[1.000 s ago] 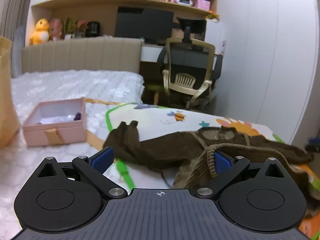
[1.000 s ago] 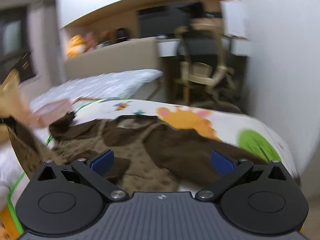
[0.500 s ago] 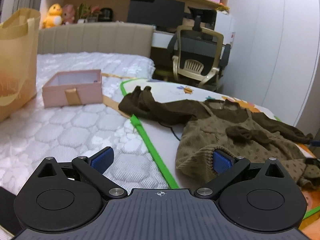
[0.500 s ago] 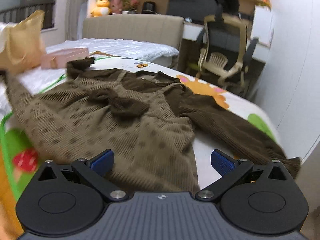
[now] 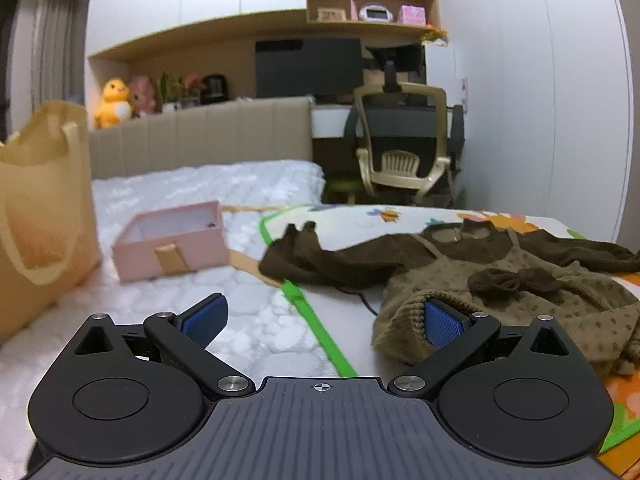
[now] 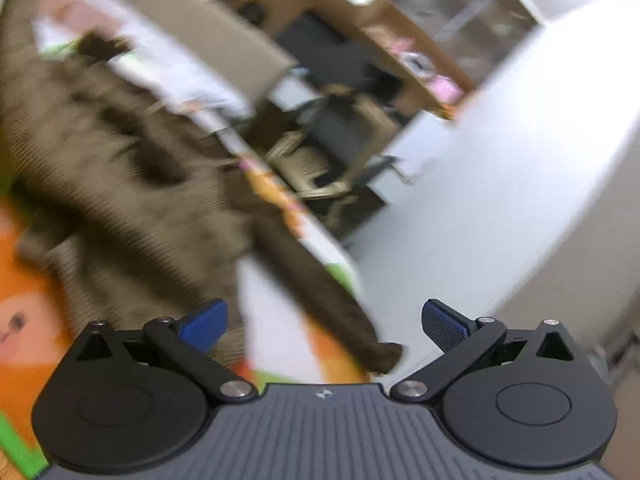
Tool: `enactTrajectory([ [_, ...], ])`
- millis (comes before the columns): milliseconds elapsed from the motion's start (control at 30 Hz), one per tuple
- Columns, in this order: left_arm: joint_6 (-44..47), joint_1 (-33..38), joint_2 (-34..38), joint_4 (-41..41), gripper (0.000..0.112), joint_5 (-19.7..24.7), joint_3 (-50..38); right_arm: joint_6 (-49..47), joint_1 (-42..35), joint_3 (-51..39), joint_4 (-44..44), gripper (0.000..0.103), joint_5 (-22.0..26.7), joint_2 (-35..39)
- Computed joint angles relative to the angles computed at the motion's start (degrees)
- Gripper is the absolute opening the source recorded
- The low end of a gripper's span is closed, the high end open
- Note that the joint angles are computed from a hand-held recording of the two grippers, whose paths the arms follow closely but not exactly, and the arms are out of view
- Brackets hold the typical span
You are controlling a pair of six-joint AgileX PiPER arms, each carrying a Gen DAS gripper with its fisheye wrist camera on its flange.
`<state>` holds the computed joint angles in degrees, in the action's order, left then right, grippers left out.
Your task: Fold clothes
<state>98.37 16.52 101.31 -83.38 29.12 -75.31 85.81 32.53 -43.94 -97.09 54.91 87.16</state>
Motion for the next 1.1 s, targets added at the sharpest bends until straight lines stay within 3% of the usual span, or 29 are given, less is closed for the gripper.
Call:
enactTrajectory([
  [100, 0.4, 0.33, -0.74, 0.01, 0.103, -0.16, 1.5, -3.26, -1.18, 2.49, 2.56, 0.103, -8.42, -6.76],
  [333, -1.4, -0.23, 0.46, 1.19, 0.103, -0.89, 0.44, -14.22, 2.3, 0.67, 7.92, 0.103, -9.08, 0.14],
  [500, -1.26, 0.04, -0.15, 1.44, 0.103, -0.84, 1.03, -3.57, 5.1, -1.18, -0.59, 0.103, 5.62, 8.63],
  [600, -0.31, 1.24, -1.94, 1.6, 0.103, 0.51, 2.91, 2.38, 5.27, -0.27, -1.05, 0.103, 12.96, 6.32],
  [667, -0.07, 2.37, -3.45, 2.12, 0.103, 1.74, 4.64, 4.79, 5.13, 1.81, 1.6, 0.103, 14.02, 0.01],
  [800, -3.16, 5.83, -4.47, 6.04, 0.103, 6.03, 5.68, 4.45, 5.06, 7.76, 6.83, 0.103, 9.5, -11.44],
  [933, -9.03, 9.84, -2.29, 12.36, 0.103, 15.36, 2.81, -7.55, 1.25, 12.22, 13.46, 0.103, -5.93, -18.72],
  [1100, -10.1, 7.33, -0.86, 13.27, 0.103, 17.43, 0.4, -14.64, -2.65, 13.1, 15.94, 0.103, -14.29, -20.89],
])
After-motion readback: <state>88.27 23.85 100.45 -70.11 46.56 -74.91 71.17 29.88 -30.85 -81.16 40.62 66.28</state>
